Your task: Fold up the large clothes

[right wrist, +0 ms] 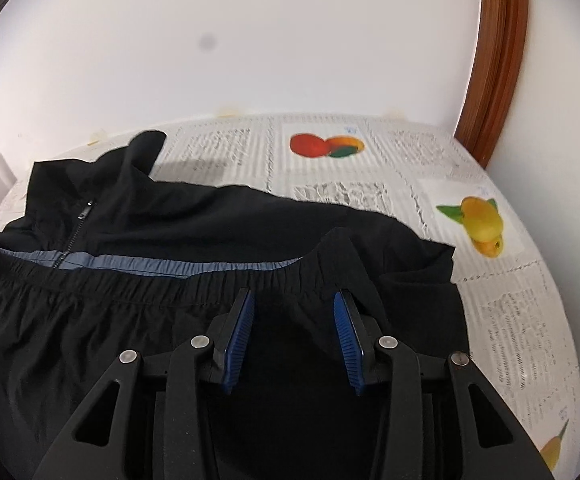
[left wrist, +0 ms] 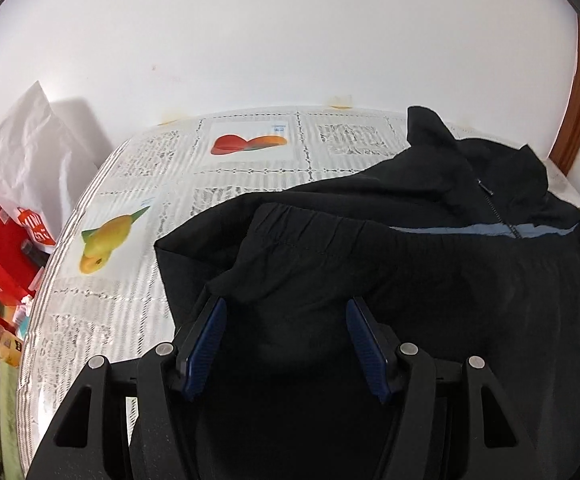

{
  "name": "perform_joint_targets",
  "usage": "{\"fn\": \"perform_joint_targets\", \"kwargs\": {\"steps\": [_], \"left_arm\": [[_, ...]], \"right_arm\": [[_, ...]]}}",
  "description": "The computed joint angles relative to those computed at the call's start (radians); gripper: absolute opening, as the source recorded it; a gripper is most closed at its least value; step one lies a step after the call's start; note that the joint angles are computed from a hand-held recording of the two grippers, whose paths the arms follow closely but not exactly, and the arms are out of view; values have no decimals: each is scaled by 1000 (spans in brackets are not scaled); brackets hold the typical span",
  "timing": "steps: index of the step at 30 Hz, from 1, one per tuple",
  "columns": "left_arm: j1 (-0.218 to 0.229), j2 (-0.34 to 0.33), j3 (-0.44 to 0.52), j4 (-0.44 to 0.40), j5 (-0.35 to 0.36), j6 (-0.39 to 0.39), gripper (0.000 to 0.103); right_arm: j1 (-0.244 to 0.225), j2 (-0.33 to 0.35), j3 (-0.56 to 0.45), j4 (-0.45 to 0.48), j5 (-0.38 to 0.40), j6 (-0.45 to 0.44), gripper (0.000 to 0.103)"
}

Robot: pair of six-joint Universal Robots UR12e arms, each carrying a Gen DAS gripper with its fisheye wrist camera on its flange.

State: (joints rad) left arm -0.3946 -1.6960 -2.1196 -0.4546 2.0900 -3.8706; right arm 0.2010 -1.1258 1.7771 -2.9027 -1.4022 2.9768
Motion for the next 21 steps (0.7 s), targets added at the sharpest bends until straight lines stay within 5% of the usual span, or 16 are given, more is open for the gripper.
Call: {"fn": "perform_joint_targets", "kwargs": {"steps": [21], "left_arm": [[3,-103,112,-19,-9,-3,61]], "right_arm": [[-54,57,-92,55,74,-56,42]]}}
